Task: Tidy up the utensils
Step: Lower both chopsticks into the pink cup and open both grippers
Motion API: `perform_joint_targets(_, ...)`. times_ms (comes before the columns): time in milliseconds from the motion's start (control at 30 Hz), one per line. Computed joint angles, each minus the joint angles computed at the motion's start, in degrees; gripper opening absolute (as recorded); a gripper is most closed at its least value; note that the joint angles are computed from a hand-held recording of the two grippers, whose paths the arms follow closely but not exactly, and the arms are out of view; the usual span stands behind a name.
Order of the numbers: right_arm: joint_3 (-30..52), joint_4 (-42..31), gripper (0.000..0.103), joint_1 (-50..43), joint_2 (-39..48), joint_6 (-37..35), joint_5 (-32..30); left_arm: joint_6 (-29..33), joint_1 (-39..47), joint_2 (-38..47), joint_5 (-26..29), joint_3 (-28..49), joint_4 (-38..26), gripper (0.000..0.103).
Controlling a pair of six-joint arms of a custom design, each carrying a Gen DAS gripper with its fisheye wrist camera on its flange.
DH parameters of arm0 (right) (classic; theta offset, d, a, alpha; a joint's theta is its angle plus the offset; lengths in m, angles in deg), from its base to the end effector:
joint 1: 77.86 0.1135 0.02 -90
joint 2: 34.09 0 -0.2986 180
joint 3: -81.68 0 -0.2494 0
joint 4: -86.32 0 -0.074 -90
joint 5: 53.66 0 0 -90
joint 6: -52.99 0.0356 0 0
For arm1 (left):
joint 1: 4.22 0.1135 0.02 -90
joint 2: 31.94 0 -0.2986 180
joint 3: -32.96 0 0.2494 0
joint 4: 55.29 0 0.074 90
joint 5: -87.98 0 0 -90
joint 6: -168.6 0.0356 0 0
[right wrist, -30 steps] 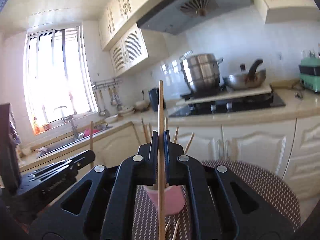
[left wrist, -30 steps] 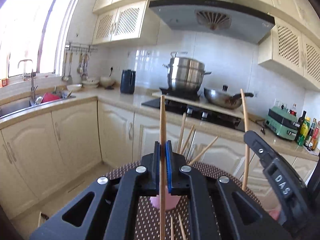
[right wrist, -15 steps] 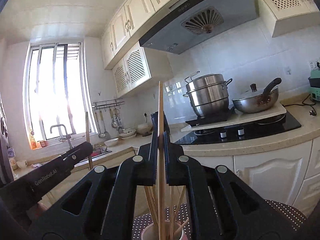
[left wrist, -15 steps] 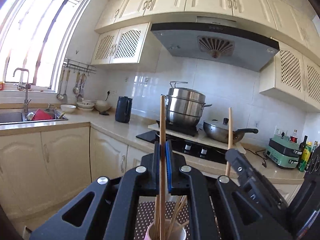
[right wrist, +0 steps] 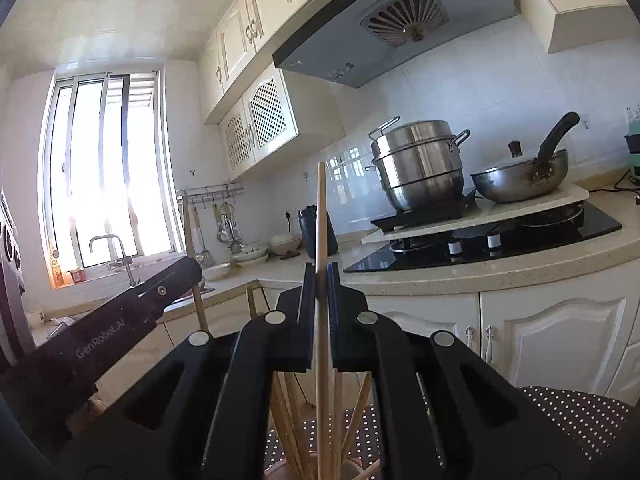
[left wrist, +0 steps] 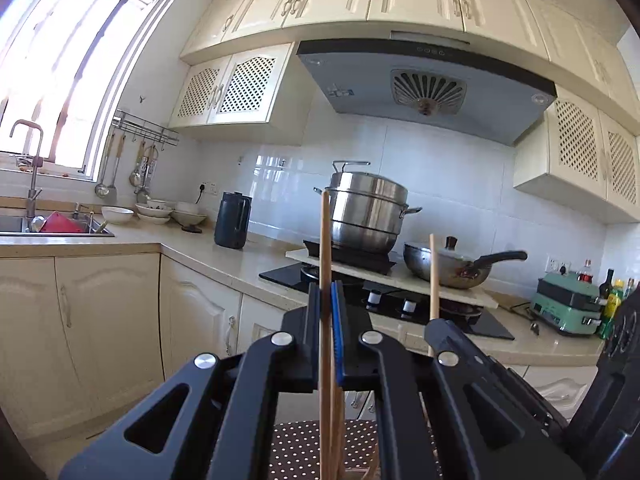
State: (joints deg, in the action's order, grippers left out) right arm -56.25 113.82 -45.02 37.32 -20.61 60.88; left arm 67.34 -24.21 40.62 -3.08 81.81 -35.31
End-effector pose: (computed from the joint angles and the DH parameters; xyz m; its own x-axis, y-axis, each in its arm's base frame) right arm 0.2168 0.1224 0.2709 -0.0667 0.2626 -0.9626 -0.1310 0.9541 0.2694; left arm 0.2523 -0.0911 0.2910 -0.1233 -0.1629 -0.9789 0.3063 0.9320 -0.1937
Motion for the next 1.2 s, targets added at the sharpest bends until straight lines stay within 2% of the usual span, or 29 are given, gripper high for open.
perform_joint_targets(133, 1.1, -5.1, 0.006, -2.5, 0.9, 3.2, -3.4, 0.3, 0.6, 1.9, 1.9, -1.0, 1.7, 0.006)
perform_joint_targets(300, -0.2, -7.9, 0.007, -1.2, -1.5, 0.7, -1.4, 4.8, -0.6, 0.7, 0.1, -6.2, 7.0, 0.007)
perform_joint_targets(367, -0.4, -11.3, 0.007, -1.7, -3.7, 1.8, -3.8, 6.4, -1.2, -0.4, -0.1, -6.9, 5.6, 0.007)
perform_joint_targets(433, -0.9, -12.4, 0.007, -0.7, -5.4, 0.7, -2.3, 7.0, -1.3, -1.4, -0.1, -7.1, 3.7, 0.008)
perform_joint_targets(467, -1.4, -12.7, 0.007, 0.3, -6.3, -0.3, -0.8, 7.2, -1.5, -1.9, -0.2, -7.3, 3.0, 0.009)
perform_joint_targets(567, -1.1, -16.7, 0.008, 1.6, -8.7, -1.3, 0.0, 7.9, -1.7, -3.8, -0.8, -8.5, 1.8, 0.036)
perform_joint_targets(833, -0.1, -27.9, 0.010, 4.3, -15.3, 0.0, 2.3, 7.0, -1.3, -11.6, -1.6, -10.7, -4.4, 0.040)
perform_joint_targets(900, 0.0, -30.8, 0.020, 5.5, -17.5, 1.1, 3.3, 6.7, -1.5, -14.0, -2.5, -11.6, -5.2, 0.046)
perform_joint_targets(967, 0.0, -32.6, 0.066, 7.0, -19.7, 1.6, 5.1, 6.3, -1.6, -16.9, -2.6, -12.1, -7.5, 0.047)
perform_joint_targets(1100, 0.4, -36.9, 0.068, 12.5, -23.4, 1.1, 11.4, 6.6, -2.8, -20.8, -4.6, -12.2, -11.6, 0.052)
perform_joint_targets(1200, 1.1, -41.2, 0.076, 15.6, -26.1, 3.5, 13.2, 6.2, -3.7, -24.4, -5.7, -12.0, -15.7, 0.057)
